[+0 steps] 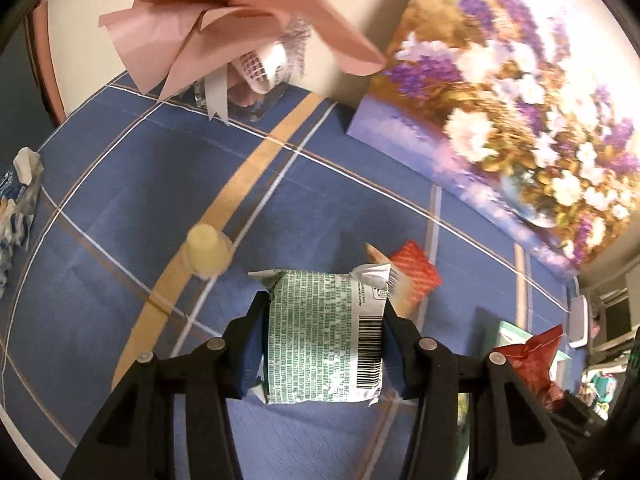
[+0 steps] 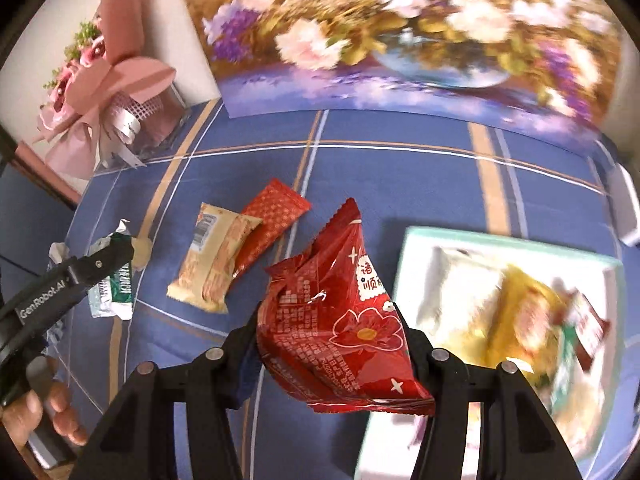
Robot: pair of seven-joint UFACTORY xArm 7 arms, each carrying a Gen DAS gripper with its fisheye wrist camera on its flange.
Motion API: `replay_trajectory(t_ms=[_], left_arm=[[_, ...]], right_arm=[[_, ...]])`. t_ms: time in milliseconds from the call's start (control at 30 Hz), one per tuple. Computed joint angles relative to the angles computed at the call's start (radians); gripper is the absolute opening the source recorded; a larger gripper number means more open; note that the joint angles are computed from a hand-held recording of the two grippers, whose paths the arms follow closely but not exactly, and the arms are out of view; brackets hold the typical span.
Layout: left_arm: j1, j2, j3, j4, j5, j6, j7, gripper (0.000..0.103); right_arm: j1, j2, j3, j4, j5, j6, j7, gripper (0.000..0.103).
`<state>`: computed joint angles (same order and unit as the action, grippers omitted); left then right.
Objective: Organize snacks
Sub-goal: 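Lift and carry both held packets over the white tray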
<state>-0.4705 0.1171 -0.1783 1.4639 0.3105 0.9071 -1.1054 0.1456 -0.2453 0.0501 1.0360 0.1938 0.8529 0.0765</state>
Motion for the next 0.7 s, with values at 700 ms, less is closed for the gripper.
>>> replay_trajectory(t_ms=[700], left_arm=[[-0.205, 0.084, -0.069, 0.17, 0.08, 0.058, -0.061, 0.052]], right_arm=[[-0.062, -0.393, -0.079, -0.3, 0.008, 0.055, 0.111, 0.058]])
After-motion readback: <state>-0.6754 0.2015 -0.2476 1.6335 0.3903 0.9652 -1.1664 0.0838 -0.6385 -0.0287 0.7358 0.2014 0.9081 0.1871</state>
